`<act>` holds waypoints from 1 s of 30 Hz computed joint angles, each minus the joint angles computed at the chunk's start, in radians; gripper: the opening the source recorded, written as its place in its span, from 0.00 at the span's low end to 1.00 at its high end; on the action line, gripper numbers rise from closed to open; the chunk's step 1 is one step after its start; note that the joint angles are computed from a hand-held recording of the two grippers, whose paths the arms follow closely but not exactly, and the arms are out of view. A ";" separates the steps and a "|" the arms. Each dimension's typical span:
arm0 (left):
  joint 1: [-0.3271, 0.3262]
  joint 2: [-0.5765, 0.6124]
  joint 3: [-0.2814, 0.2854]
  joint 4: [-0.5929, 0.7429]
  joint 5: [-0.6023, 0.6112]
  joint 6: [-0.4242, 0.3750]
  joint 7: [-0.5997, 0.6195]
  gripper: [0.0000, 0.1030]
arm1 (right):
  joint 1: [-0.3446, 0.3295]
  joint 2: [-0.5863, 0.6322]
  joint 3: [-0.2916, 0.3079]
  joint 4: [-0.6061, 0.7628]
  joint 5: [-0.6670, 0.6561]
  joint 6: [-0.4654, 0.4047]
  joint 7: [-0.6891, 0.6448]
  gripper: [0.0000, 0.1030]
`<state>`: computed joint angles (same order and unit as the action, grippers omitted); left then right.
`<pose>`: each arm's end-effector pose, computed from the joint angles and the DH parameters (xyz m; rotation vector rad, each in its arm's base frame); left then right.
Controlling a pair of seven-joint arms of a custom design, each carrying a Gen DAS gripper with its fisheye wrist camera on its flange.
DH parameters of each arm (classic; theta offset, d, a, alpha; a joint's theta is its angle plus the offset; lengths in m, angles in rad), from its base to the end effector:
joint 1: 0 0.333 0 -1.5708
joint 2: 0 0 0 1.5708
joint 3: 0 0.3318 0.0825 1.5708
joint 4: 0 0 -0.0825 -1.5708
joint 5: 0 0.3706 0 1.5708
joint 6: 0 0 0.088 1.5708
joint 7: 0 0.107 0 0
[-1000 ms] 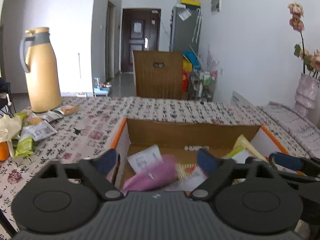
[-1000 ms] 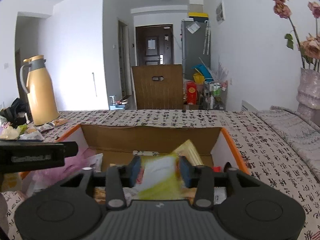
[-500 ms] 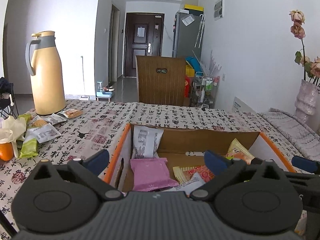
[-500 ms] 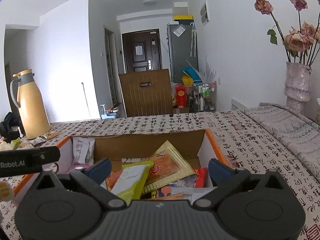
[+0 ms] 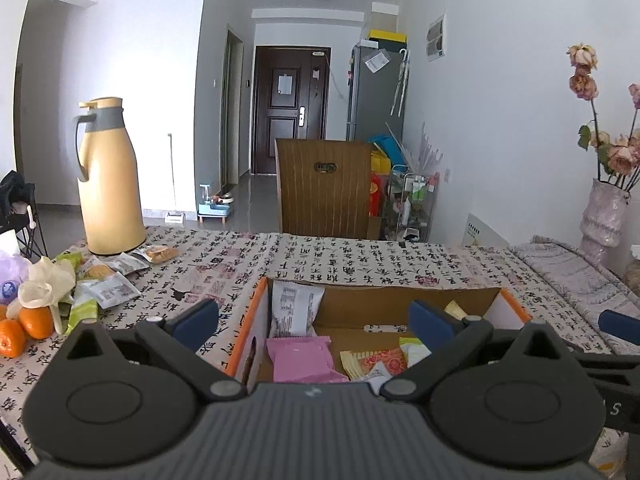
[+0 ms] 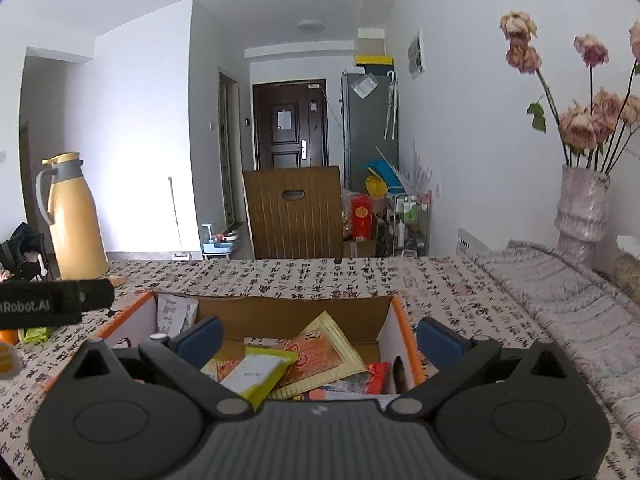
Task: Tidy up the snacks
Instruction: 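Open both tools to drop the packets into the box, then withdraw both tools and grasp a green-white packet with the left tool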
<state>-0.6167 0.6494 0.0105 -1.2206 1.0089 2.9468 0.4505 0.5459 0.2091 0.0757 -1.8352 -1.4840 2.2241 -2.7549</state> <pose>0.6009 -0.4875 0.5141 -1.2427 1.8419 -1.2596 0.5370 0.3420 0.4808 -1.1586 1.8060 -1.2066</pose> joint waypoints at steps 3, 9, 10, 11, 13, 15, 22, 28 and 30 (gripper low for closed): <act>-0.018 -0.046 0.023 -0.060 0.042 0.016 -0.050 1.00 | 0.010 -0.030 0.010 -0.031 -0.002 -0.021 0.007 1.00; -0.017 -0.129 0.008 -0.175 0.129 0.012 -0.130 1.00 | 0.019 -0.091 0.047 -0.110 0.008 -0.059 0.034 1.00; -0.010 -0.141 -0.005 -0.196 0.132 0.007 -0.131 1.00 | 0.020 -0.096 0.054 -0.119 0.012 -0.065 0.038 1.00; -0.001 -0.150 -0.019 -0.212 0.134 0.005 -0.128 1.00 | 0.022 -0.105 0.061 -0.133 0.018 -0.071 0.044 1.00; 0.016 -0.170 -0.045 -0.253 0.131 0.004 -0.120 1.00 | 0.024 -0.118 0.073 -0.158 0.032 -0.080 0.054 1.00; 0.027 -0.186 -0.065 -0.288 0.126 -0.001 -0.113 1.00 | 0.026 -0.132 0.085 -0.182 0.049 -0.087 0.064 1.00; 0.061 -0.214 -0.142 -0.387 0.041 -0.042 -0.026 1.00 | 0.034 -0.165 0.115 -0.257 0.108 -0.101 0.105 1.00; 0.078 -0.215 -0.196 -0.443 -0.073 -0.076 0.081 1.00 | 0.034 -0.183 0.127 -0.311 0.163 -0.090 0.138 1.00; 0.071 -0.212 -0.200 -0.452 -0.093 -0.091 0.098 1.00 | 0.034 -0.190 0.131 -0.330 0.180 -0.088 0.152 1.00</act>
